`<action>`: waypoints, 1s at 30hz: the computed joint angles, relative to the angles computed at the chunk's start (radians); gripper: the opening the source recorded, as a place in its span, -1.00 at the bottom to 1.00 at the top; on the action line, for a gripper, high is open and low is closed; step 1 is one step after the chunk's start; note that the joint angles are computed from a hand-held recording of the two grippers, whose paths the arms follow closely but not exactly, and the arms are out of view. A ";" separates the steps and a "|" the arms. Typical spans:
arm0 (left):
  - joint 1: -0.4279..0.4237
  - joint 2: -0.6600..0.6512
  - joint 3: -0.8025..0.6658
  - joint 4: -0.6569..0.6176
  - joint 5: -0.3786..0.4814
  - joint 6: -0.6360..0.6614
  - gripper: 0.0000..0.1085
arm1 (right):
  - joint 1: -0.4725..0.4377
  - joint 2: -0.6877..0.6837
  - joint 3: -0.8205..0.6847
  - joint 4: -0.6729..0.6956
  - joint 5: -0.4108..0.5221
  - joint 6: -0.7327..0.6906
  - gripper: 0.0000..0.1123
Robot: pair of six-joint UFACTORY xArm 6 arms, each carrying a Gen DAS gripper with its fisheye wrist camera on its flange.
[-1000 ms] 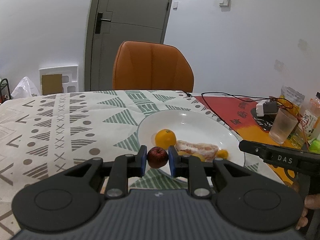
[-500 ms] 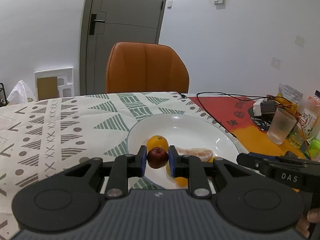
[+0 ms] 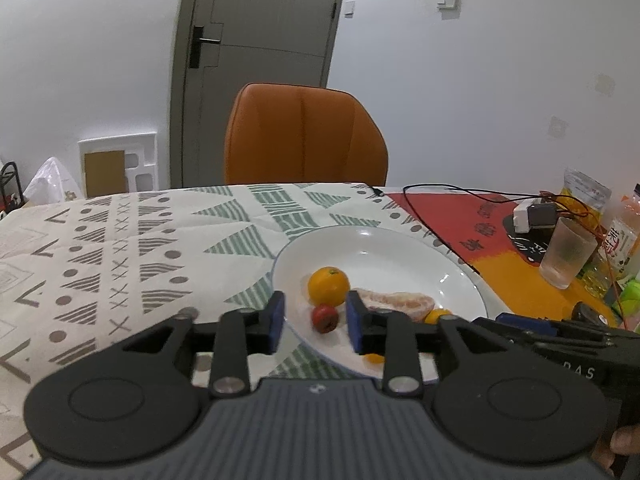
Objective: Organize fruits
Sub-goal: 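Move both open grippers back to the remaining fruit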
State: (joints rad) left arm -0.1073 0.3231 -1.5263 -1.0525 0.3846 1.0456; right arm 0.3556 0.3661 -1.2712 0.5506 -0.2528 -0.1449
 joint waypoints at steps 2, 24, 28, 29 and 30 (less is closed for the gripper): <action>0.006 -0.010 0.012 0.002 -0.010 -0.004 0.02 | 0.004 0.000 0.000 -0.005 -0.003 0.004 0.05; 0.096 -0.065 0.083 -0.083 -0.111 0.032 0.69 | 0.036 0.028 -0.040 -0.224 0.002 0.166 0.83; 0.109 -0.064 0.086 -0.073 -0.109 0.012 0.69 | 0.047 0.034 -0.054 -0.229 0.013 0.155 0.83; 0.112 -0.064 0.088 -0.071 -0.108 0.010 0.69 | 0.049 0.035 -0.057 -0.237 0.017 0.159 0.83; 0.114 -0.064 0.089 -0.069 -0.107 0.008 0.69 | 0.052 0.038 -0.063 -0.233 0.022 0.153 0.83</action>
State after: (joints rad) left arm 0.0070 0.2589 -1.4369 -1.1211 0.2778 1.0532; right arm 0.4075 0.4038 -1.3339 0.3173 -0.2312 0.0078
